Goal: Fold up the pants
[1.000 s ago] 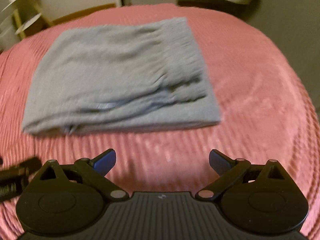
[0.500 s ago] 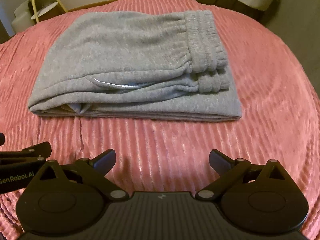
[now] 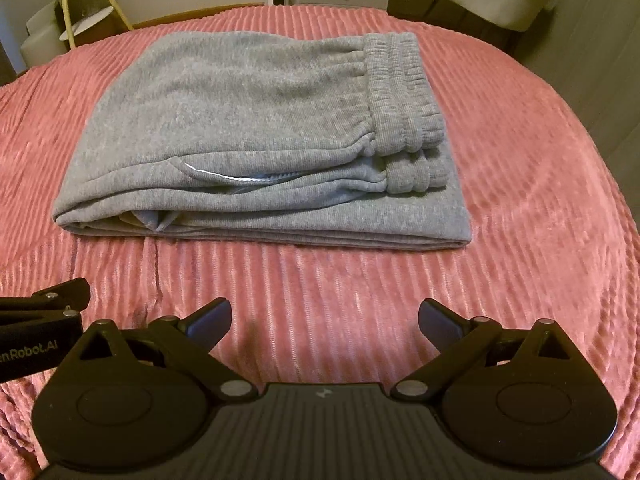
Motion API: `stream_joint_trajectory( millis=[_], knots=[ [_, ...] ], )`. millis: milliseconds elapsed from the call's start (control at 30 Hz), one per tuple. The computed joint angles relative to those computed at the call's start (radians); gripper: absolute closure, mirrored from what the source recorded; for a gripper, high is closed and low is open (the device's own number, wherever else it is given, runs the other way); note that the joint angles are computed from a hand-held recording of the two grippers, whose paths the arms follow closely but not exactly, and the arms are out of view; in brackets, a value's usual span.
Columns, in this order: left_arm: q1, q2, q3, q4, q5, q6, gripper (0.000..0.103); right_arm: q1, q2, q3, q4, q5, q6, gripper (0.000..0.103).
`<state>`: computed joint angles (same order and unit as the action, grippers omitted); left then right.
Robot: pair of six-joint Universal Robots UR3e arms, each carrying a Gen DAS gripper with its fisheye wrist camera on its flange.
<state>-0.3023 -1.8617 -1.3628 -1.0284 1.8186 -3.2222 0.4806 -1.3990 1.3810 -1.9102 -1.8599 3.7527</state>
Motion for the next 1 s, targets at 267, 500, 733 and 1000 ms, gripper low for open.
stream_joint_trajectory(
  millis=[267,500,733,1000],
  knots=[
    [0.000,0.004,-0.004,0.014,-0.004,0.001,0.003,-0.004,-0.002,0.007,-0.005,-0.007,0.007,0.003],
    [-0.004,0.005,-0.010,0.027,0.004,0.005,0.003,0.003,-0.005,0.011,-0.012,-0.013,0.007,0.003],
    [-0.007,0.017,-0.038,0.075,0.007,0.013,0.003,0.002,-0.015,0.021,-0.027,-0.012,0.013,0.003],
    [-0.004,0.015,-0.042,0.088,0.005,0.019,0.003,-0.010,-0.021,0.036,-0.042,0.002,0.005,0.003]
  ],
)
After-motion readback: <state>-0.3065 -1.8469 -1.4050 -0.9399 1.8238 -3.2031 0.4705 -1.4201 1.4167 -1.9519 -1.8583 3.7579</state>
